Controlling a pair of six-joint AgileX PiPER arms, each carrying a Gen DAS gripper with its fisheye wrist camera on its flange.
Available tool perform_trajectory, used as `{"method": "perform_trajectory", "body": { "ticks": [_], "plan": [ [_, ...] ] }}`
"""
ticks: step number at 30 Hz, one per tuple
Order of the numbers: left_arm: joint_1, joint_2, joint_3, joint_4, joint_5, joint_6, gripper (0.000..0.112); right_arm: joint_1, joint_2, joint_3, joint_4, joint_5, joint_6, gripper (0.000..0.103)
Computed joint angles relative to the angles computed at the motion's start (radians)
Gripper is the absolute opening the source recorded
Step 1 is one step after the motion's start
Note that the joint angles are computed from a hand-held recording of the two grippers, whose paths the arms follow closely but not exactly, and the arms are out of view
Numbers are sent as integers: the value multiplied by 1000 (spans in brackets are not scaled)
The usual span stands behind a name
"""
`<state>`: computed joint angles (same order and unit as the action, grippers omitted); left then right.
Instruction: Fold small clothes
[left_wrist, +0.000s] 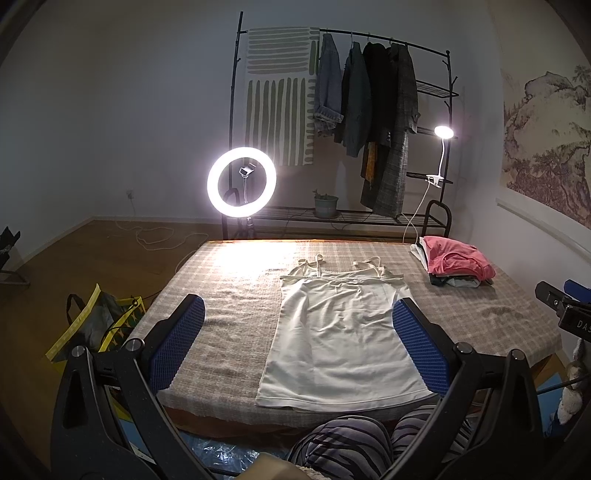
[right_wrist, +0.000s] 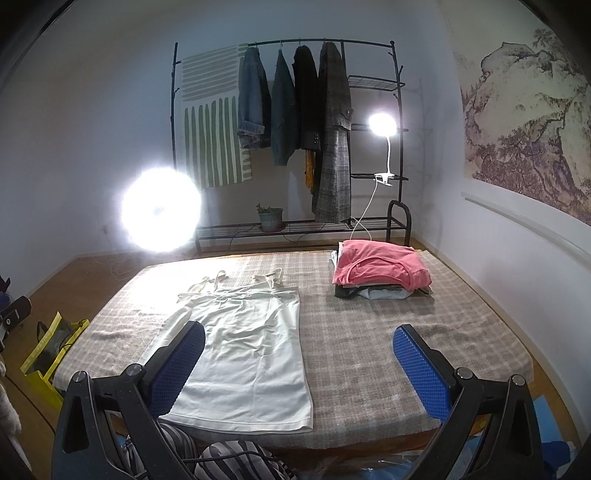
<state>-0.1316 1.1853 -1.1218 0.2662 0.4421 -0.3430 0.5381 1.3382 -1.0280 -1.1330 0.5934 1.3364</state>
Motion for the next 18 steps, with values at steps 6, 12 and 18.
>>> {"method": "perform_trajectory", "body": {
  "ticks": [6,12,18],
  "plan": [
    [-6,0,2,15,0,-17,103,1,4,-1,-2,-1,2,103],
    [-8,1,2,18,0,-19,103,2,6,-2,-3,0,5,103],
    [-9,0,5,26,-2,-26,103,2,6,-2,-3,-1,5,103]
  ]
}}
